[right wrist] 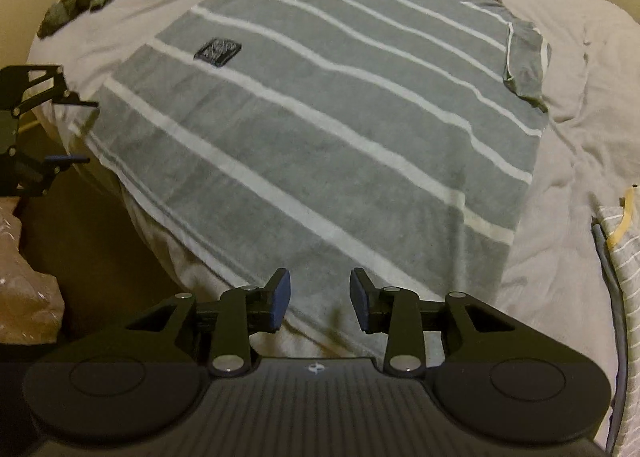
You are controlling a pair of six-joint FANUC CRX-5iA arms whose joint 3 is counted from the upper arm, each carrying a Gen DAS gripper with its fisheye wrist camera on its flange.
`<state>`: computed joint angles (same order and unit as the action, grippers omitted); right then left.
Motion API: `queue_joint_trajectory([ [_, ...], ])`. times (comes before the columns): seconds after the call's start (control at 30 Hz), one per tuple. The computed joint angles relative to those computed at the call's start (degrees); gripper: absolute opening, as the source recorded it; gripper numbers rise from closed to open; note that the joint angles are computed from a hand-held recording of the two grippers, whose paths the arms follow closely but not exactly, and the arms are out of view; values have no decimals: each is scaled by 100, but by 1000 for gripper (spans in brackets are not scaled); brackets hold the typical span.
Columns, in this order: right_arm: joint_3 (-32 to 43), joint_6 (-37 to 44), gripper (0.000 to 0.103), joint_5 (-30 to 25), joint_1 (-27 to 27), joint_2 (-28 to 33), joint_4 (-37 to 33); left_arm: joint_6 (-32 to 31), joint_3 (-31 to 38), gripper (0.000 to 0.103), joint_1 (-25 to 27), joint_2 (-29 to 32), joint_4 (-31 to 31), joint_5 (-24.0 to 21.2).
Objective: Fold clothes
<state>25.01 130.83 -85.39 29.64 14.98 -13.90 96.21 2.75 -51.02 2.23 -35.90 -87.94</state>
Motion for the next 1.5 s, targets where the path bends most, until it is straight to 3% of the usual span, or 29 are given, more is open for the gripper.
queue_joint_trajectory([
  [0.07, -162, 77, 41, 130, 43, -74, 90, 9, -5, 55, 33, 0, -39, 3],
  [0.13, -300, 241, 44, 267, 56, -141, 133, 113, -1, 46, 163, -39, 50, 5],
  [0.23, -473, 604, 45, 457, 32, -243, 126, 444, 153, 25, 270, -70, 115, -101],
  [0.3, -656, 933, 50, 675, 12, -364, 134, 541, 313, 5, 219, -47, -41, -245],
  [0.5, -1442, 1739, 61, 1497, -29, -858, 175, 631, 448, 4, 519, -169, -16, -130],
  [0.87, -2628, 2381, 64, 2654, 260, -1544, -121, 799, 403, 3, 1354, -660, 539, 297],
  [1.1, -3158, 2220, 59, 3766, 390, -1519, 590, 628, 232, 3, 1357, -679, 704, 402],
  [1.43, -3644, 3520, 59, 4607, -48, -1688, 888, 504, 52, 4, 1146, -566, 654, 330],
  [1.47, -3597, 3514, 57, 4651, -48, -1647, 869, 476, 49, 4, 1131, -545, 638, 324],
  [1.5, -3549, 3508, 47, 4695, -46, -1606, 851, 448, 46, 4, 1116, -524, 622, 317],
])
